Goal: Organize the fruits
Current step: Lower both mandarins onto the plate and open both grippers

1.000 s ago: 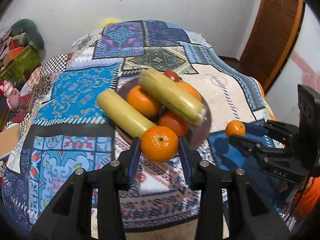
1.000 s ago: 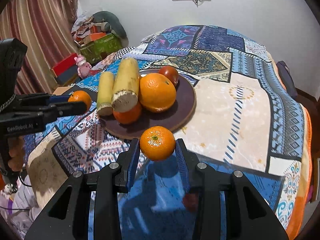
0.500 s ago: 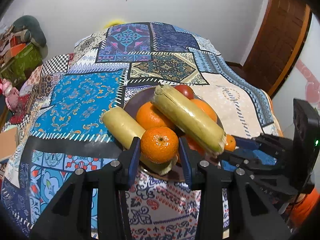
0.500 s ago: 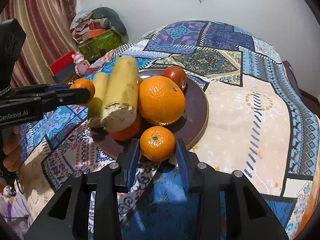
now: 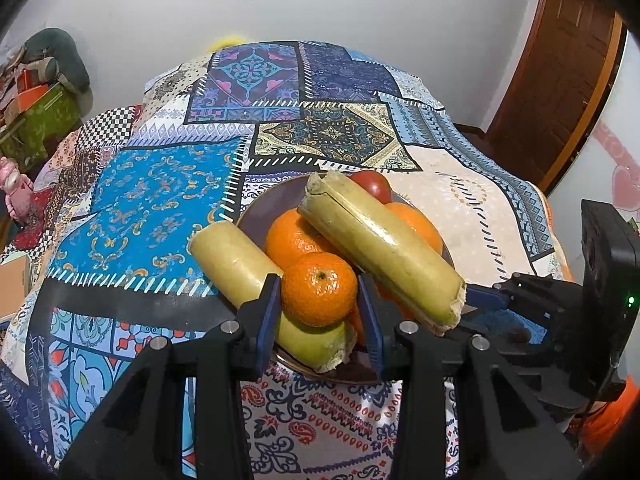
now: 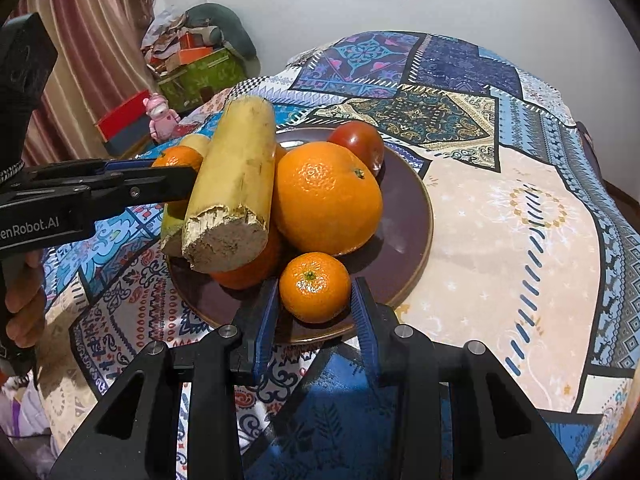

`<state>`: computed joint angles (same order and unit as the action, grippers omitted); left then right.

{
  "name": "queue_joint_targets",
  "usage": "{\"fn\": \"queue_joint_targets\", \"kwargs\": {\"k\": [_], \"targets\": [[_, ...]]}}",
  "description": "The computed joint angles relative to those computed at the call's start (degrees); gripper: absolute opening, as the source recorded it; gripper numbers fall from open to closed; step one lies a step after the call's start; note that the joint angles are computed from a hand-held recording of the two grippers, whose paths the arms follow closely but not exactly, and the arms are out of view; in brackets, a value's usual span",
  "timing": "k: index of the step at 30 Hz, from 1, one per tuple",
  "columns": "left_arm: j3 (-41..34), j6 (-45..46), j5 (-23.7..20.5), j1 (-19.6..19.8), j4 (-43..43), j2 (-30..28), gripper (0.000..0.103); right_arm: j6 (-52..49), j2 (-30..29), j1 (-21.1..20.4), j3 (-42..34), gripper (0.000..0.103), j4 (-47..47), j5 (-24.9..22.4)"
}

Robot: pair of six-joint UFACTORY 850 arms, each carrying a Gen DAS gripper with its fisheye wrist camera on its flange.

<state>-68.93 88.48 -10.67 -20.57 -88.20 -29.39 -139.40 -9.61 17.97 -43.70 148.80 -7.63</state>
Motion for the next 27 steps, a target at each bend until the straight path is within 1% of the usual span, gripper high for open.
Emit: {"fn": "queue_joint_targets", "kwargs": {"k": [3, 4, 9, 10, 12, 13, 14, 16, 19, 22, 24, 27], "targets": [[-0.14, 0.65, -0.18, -0.10, -0.55, -0.20, 0.038, 0.65, -0.29, -0.02, -0.15, 0.034, -0.70, -0.05], [-0.06, 2.15, 0.11, -0.22, -2.05, -0.20, 0.038, 1.88, -0.32, -0.04, -0.18, 0.034, -1.84, -0.08], [0.62, 11.90, 1.79, -0.93, -11.71, 0.01, 0.038, 0.79, -0.61, 0.04, -0.49, 0.034, -0.87, 0.12], [0.62, 11.98, 1.93, -0.98, -11.79, 0.00, 0.039, 0.28, -0.65, 0.11, -0.57, 0.034, -0.44, 0.32], [0.36, 7.34, 1.59, -0.81, -7.37, -0.18, 0.040, -1.14, -0.68, 0.24, -0.67, 0.034, 1.04, 0.65], [0.29, 5.58, 1.30, -0.67, -5.91, -0.23, 0.042, -1.75, -0.68, 0.30, -0.67, 0.034, 1.75, 0.72], [0.40, 6.22, 1.35, -0.60, -6.85, -0.13, 0.046, -1.53, -0.63, 0.30, -0.63, 0.034, 1.63, 0.75], [0.89, 10.16, 1.45, -0.55, -11.19, 0.20, 0.049, 1.06, -0.49, 0.13, -0.56, 0.034, -0.81, 0.61], [1.73, 13.90, 1.59, -0.65, -14.62, 0.88, 0.050, 2.25, -0.16, 0.04, -0.30, 0.035, -1.81, 0.57], [2.83, 20.02, 1.90, -0.87, -20.21, 1.86, 0.050, 1.50, 0.46, 0.03, 0.06, 0.035, -0.84, 0.83], [3.62, 24.62, 2.26, -1.05, -24.50, 2.56, 0.050, -1.04, 1.32, 0.11, 0.61, 0.035, 2.02, 1.07], [4.75, 26.48, 2.47, -1.17, -25.97, 3.58, 0.050, -2.66, 2.74, -0.02, 1.53, 0.035, 4.08, 1.36]]}}
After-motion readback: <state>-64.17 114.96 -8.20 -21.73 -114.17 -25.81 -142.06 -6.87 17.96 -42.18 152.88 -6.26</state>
